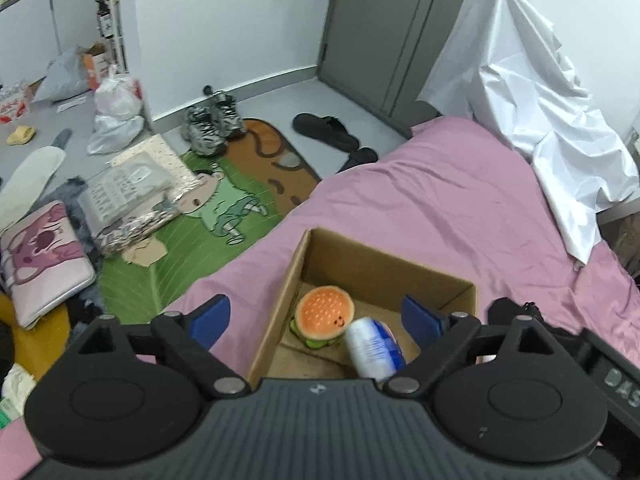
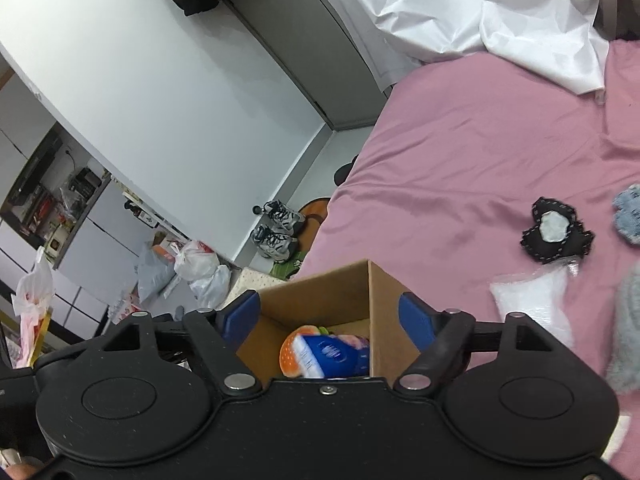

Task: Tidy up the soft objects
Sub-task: 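Withdraw both tools from the box toward the grey fluffy plush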

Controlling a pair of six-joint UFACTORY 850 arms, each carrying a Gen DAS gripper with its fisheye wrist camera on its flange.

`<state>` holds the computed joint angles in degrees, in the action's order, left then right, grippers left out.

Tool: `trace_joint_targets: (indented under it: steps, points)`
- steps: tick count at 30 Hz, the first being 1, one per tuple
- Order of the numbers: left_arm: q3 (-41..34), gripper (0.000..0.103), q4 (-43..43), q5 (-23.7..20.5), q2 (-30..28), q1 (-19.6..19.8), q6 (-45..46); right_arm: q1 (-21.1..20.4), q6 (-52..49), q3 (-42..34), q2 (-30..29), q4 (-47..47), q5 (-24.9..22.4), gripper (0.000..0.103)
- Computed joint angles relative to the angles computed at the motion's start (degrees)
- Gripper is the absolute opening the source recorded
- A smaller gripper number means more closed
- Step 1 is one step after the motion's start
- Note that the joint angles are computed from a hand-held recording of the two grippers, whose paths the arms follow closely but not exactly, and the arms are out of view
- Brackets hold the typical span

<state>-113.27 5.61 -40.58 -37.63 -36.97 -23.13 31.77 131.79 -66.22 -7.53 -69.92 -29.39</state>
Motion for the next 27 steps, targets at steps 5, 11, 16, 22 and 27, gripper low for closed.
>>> trace_joint_targets:
  steps: [5,11,16,22,27]
  points:
    - [2.5,0.092,1.5,0.3,2.3,-0.8,-0.8,0.9,-5.7,0.1,2.0,5.2,-3.3,0.086]
    - [4.2,0.099,2.9,0.2,4.5,-1.9,-2.3,1.7,-10.0,1.7,5.1,9.9,-6.6,0.091]
    - [7.1,0.102,4.3,1.8,7.1,-3.0,-3.5,2.5,-13.6,2.8,7.3,14.1,-9.3,0.092]
    - [9.0,0.102,4.1,2.7,9.1,-4.3,-3.9,3.3,-15.3,4.7,10.6,16.8,-12.2,0.094]
    - [9.5,0.103,6.4,1.9,10.2,-6.3,-5.6,3.4,-16.4,6.5,13.5,18.8,-13.0,0.097]
